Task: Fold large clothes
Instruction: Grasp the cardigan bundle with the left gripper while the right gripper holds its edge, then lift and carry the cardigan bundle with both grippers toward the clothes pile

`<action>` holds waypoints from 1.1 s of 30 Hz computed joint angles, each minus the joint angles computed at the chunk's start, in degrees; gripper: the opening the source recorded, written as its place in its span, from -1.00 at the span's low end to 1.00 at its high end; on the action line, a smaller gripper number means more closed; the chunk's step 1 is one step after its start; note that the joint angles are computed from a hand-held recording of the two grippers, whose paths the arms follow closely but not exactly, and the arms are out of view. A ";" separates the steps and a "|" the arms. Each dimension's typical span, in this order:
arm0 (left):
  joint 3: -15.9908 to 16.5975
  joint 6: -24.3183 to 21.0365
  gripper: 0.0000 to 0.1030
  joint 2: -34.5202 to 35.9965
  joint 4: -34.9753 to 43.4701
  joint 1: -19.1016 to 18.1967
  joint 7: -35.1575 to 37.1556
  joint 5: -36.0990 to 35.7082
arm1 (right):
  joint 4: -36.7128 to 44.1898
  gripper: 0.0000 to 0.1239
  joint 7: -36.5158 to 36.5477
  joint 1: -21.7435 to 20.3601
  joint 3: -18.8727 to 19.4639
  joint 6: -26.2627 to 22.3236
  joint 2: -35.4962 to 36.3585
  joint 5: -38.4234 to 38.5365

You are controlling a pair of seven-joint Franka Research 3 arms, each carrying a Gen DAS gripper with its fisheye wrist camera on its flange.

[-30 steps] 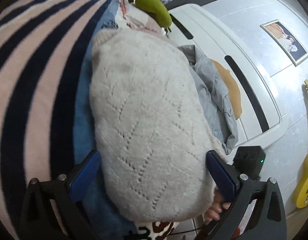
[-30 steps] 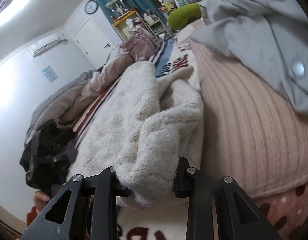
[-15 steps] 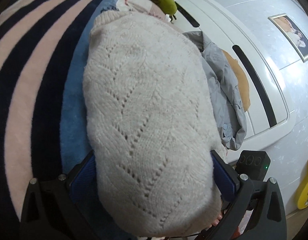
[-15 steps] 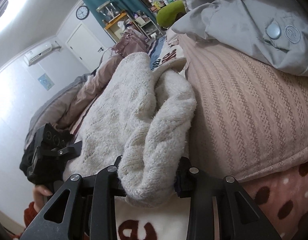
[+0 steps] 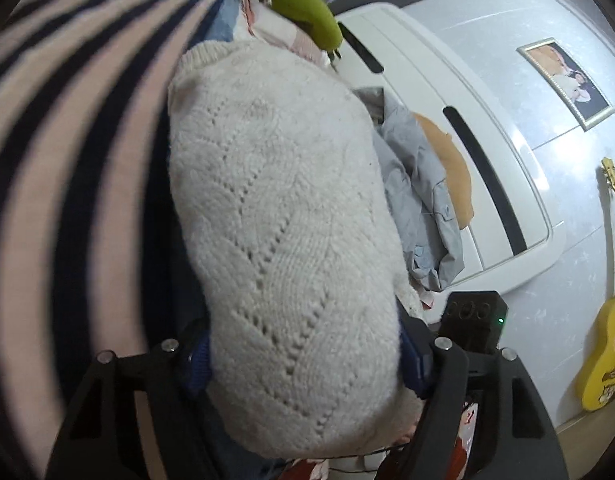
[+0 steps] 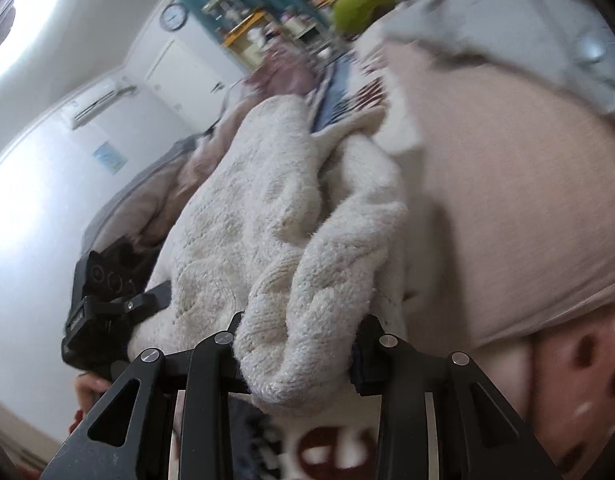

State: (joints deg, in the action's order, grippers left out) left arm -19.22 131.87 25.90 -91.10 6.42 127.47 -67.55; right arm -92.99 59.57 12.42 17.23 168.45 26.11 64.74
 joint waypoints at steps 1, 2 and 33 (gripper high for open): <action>0.36 -0.43 0.38 -2.45 -2.86 1.49 1.14 -0.81 | 1.07 -0.56 -2.06 -1.10 1.64 -1.82 0.73 2.01; 1.10 -1.04 0.38 -4.54 -5.21 2.48 2.11 -1.24 | 2.46 -0.56 -3.90 -1.83 3.01 -4.30 1.72 4.12; 9.79 -7.24 0.37 -13.11 -17.60 4.66 8.34 -7.80 | 11.36 -0.29 -5.31 1.61 2.91 -13.00 9.70 14.48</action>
